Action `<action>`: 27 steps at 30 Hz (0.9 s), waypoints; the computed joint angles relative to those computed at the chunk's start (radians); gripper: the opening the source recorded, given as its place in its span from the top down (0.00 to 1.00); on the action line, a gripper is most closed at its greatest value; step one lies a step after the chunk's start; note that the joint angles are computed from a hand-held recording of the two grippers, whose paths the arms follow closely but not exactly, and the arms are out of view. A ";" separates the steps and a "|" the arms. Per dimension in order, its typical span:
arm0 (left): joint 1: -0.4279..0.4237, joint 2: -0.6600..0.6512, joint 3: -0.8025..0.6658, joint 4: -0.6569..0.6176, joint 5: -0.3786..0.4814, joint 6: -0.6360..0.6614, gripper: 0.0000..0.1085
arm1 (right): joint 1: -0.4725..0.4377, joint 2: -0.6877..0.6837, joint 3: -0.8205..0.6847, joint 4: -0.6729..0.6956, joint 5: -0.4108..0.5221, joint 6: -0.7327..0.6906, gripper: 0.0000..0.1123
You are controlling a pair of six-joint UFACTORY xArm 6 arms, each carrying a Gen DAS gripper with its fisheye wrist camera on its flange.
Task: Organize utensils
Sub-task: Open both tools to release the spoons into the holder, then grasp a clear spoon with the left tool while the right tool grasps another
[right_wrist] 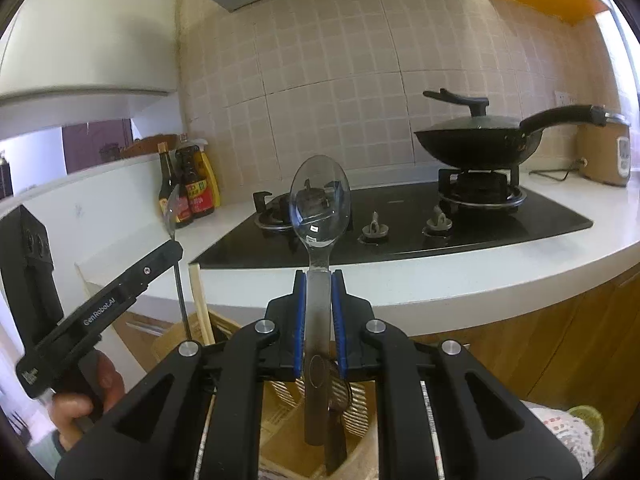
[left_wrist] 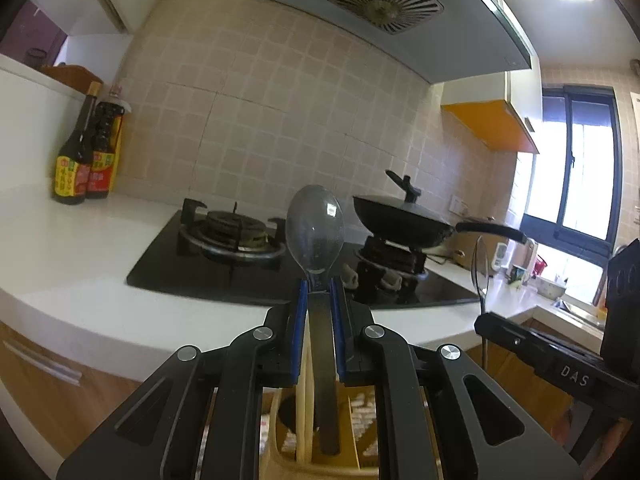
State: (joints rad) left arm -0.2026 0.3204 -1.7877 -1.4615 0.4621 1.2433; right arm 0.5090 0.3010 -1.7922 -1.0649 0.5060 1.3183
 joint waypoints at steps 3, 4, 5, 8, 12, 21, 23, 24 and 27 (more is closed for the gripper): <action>0.012 -0.034 0.053 -0.009 0.019 0.001 0.89 | 0.006 -0.033 0.049 0.015 -0.005 -0.009 0.89; 0.018 -0.052 0.077 -0.015 0.030 0.008 0.89 | 0.007 -0.048 0.069 0.019 -0.010 -0.005 0.88; 0.024 -0.069 0.098 -0.019 0.036 0.015 0.87 | 0.011 -0.067 0.093 0.024 -0.008 0.000 0.87; 0.041 -0.126 0.156 -0.026 0.060 0.029 0.80 | 0.024 -0.128 0.162 0.020 -0.004 0.028 0.87; 0.075 -0.215 0.234 -0.023 0.121 0.030 0.74 | 0.056 -0.206 0.235 0.017 0.026 0.048 0.87; 0.150 -0.452 0.433 0.092 0.249 -0.033 0.60 | 0.195 -0.332 0.300 0.110 0.254 0.006 0.60; 0.168 -0.495 0.467 0.202 0.298 -0.110 0.51 | 0.234 -0.340 0.292 0.140 0.333 -0.023 0.60; 0.177 -0.499 0.468 0.254 0.333 -0.150 0.47 | 0.251 -0.336 0.281 0.150 0.376 -0.037 0.60; 0.185 -0.517 0.491 0.462 0.392 -0.304 0.49 | 0.300 -0.332 0.262 0.234 0.504 -0.066 0.60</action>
